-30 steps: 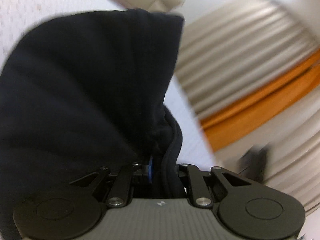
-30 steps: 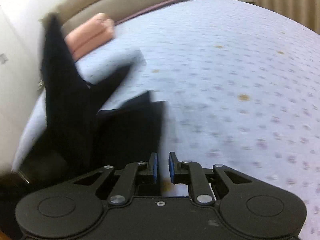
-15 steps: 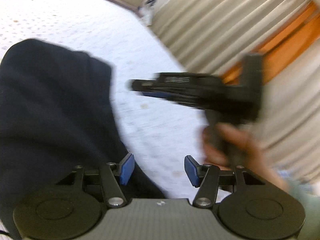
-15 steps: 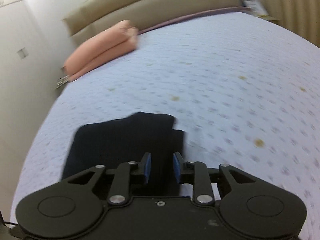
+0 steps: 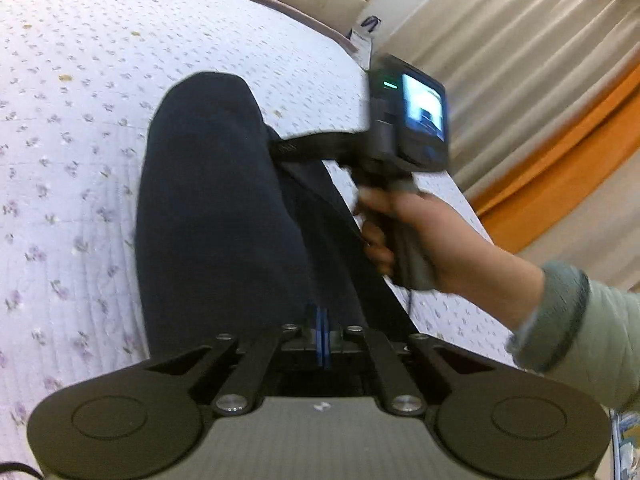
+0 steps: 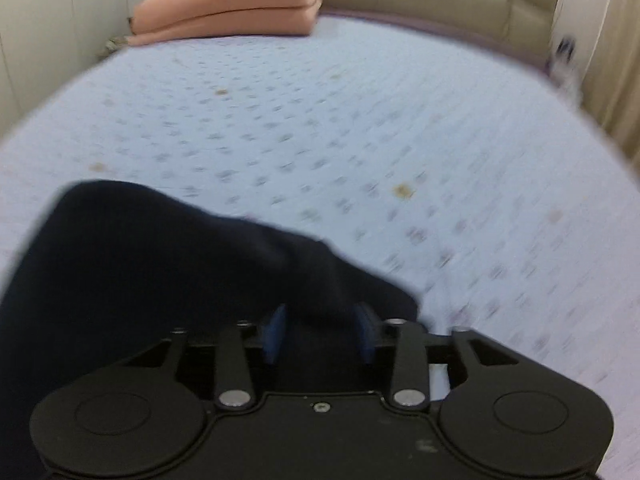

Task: Fold large clothes

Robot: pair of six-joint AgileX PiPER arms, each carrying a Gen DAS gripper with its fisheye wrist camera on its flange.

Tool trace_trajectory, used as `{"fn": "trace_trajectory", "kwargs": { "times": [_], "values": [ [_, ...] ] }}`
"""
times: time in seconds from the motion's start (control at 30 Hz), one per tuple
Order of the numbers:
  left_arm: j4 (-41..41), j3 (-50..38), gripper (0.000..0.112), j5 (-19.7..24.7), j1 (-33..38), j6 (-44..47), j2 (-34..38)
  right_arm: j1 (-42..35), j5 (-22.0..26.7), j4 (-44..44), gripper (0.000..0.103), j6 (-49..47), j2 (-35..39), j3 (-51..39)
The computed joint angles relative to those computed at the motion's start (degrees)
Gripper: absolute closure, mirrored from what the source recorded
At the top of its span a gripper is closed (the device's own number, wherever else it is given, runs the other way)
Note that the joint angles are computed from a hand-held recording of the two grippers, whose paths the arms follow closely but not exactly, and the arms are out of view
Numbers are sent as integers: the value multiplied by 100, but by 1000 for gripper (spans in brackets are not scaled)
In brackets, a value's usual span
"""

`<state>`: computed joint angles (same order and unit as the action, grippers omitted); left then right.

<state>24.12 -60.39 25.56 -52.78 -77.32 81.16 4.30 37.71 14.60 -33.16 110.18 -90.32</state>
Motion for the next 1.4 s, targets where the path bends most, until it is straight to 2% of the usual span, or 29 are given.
{"fn": "trace_trajectory", "kwargs": {
  "times": [0.07,0.13,0.2,0.27,0.37,0.4,0.43,0.5,0.53,0.57,0.6,0.67,0.73,0.83,0.87,0.97,1.03,1.1,1.17,1.2,1.23,1.27,1.33,1.37,1.4],
  "values": [
    [223,-44,111,84,-108,-295,24,-94,145,150,51,-29,247,-295],
    [84,-121,110,225,-7,-25,-17,-209,548,265,53,34,350,-652],
    [250,-344,110,338,-136,-78,274,-438,937,489,64,51,145,-775],
    [232,-631,110,401,-69,45,540,-811,1302,1047,63,-387,-405,-478],
    [408,-614,110,355,-80,-222,563,-1595,2241,2039,63,-1292,-1420,335],
    [459,-585,109,292,-68,-316,577,-1811,2601,2113,63,-1511,-1729,653],
    [501,-562,109,246,-60,-379,590,-1907,2731,2021,64,-1739,-2033,1052],
    [519,-592,109,205,-41,-336,639,-1857,2356,1400,68,-2016,-2600,1983],
    [522,-612,109,225,-53,-274,648,-1803,2138,1043,71,-1997,-2698,2351],
    [508,-619,109,239,-66,-204,642,-1880,1948,780,78,-2009,-2662,2728],
    [358,-620,109,209,-49,-43,635,-2059,1889,746,83,-2079,-2632,2949],
    [95,-571,109,95,-44,206,630,-2282,1882,827,85,-2458,-2772,3089],
    [353,-615,109,227,-144,9,657,-2226,2152,463,85,-2191,-2775,2774],
    [380,-578,109,195,-116,-117,620,-2336,2442,733,82,-2073,-2593,2163],
    [401,-555,109,161,-112,-163,619,-2347,2464,1100,78,-2230,-2501,1932],
    [662,-647,109,307,-221,-305,694,-2140,2642,2375,78,-2587,-1936,1239],
    [773,-717,109,429,-287,-311,733,-1764,2592,3086,78,-2615,-1410,820],
    [818,-726,109,445,-312,-371,736,-1196,2419,3361,78,-2424,-792,319],
    [962,-673,109,435,-346,-595,704,-619,2165,3030,78,-1832,-177,-238],
    [1304,-692,110,615,-447,-938,703,-438,2098,2983,80,-1631,122,-500],
    [1569,-721,110,830,-529,-1172,689,-291,2018,2906,87,-1414,385,-746],
    [1623,-693,110,877,-523,-1265,628,-151,1890,2756,89,-1155,570,-919],
    [1618,-512,110,704,-448,-1508,450,217,1306,1966,90,-539,827,-1163],
    [1552,-416,110,594,-421,-1545,368,339,1175,1498,92,-240,939,-1245],
    [1540,-368,110,589,-456,-1556,321,351,1273,1259,92,25,1195,-1550]
  ]
}}
